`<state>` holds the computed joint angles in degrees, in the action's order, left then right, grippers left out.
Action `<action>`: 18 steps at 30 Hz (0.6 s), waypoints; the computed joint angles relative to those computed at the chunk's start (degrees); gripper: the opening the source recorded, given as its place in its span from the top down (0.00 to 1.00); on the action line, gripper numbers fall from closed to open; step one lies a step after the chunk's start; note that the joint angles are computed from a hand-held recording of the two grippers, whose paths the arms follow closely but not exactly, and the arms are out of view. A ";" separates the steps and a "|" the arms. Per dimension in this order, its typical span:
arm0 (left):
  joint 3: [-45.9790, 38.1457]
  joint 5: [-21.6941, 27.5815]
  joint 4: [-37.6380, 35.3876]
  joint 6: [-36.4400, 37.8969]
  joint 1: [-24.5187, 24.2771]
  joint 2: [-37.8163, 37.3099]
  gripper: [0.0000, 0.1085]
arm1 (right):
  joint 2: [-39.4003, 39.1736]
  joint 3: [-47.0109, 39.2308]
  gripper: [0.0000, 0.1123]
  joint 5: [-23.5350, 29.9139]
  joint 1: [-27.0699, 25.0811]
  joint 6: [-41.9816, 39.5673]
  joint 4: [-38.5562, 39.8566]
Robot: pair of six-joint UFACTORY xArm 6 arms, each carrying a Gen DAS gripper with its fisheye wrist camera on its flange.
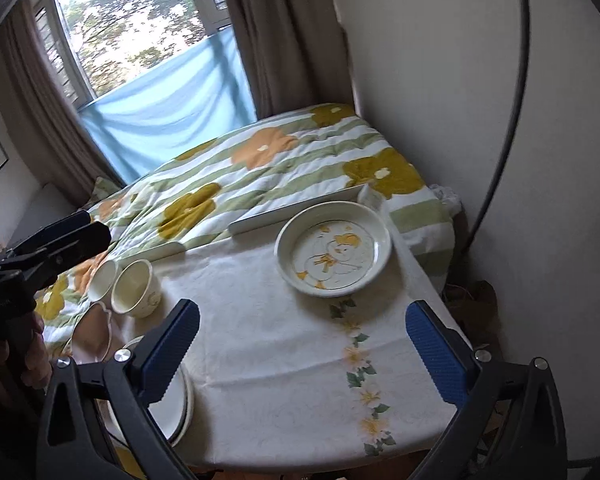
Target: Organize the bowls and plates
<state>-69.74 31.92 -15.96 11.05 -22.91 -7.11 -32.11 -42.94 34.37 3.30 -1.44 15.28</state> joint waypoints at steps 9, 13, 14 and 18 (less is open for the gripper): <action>-26.70 13.75 -3.22 4.62 1.89 28.12 0.21 | 18.14 -6.52 0.12 -0.34 -5.43 -9.14 17.78; -41.34 21.72 -1.49 3.34 2.51 41.34 0.38 | 26.83 -11.17 0.40 0.64 -6.67 -11.77 22.92; -44.89 23.72 -1.09 2.71 2.60 44.24 0.42 | 28.57 -12.18 0.42 0.72 -6.87 -11.55 23.30; -60.31 31.80 -0.81 1.03 2.94 55.70 0.53 | 33.88 -15.56 0.52 1.07 -7.42 -10.08 23.91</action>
